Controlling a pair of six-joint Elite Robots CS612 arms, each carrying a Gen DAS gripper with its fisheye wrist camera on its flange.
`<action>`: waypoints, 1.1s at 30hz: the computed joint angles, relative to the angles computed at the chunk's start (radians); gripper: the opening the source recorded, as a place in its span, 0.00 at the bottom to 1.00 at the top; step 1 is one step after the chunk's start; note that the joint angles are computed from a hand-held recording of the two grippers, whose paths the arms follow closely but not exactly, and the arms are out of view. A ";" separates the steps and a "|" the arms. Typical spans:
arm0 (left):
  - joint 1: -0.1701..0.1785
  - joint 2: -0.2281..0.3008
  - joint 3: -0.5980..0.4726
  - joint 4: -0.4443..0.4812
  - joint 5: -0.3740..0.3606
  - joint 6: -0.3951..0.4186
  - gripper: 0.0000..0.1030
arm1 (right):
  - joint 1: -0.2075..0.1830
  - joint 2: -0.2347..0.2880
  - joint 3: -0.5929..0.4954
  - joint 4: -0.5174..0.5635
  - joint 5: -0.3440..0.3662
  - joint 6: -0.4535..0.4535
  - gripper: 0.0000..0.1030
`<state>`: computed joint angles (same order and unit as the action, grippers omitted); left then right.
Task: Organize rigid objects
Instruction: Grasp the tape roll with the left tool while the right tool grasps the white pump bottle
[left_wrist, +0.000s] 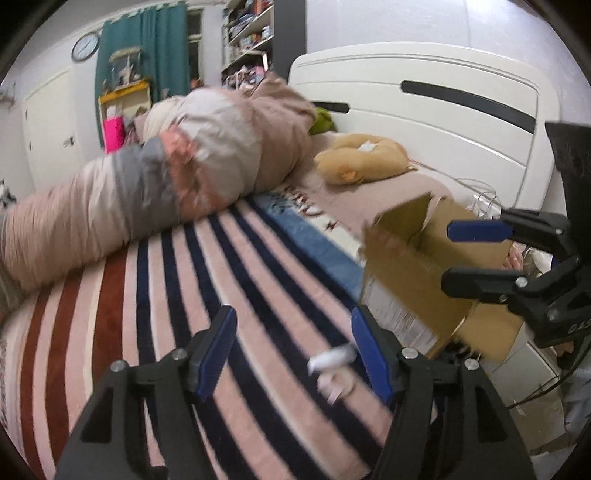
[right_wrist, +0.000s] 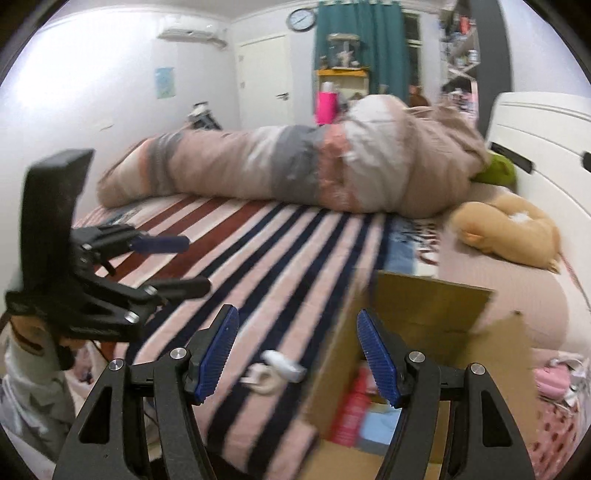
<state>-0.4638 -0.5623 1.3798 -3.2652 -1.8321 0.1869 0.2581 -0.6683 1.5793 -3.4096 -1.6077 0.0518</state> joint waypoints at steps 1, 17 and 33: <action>0.012 0.010 -0.002 0.009 -0.018 0.001 0.59 | 0.010 0.013 -0.025 0.030 0.007 -0.009 0.62; 0.067 0.212 -0.225 0.359 -0.443 0.167 0.54 | 0.053 0.208 -0.301 0.461 -0.141 0.121 0.46; 0.042 0.257 -0.306 0.434 -0.461 0.225 0.38 | 0.025 0.234 -0.352 0.532 -0.095 0.091 0.47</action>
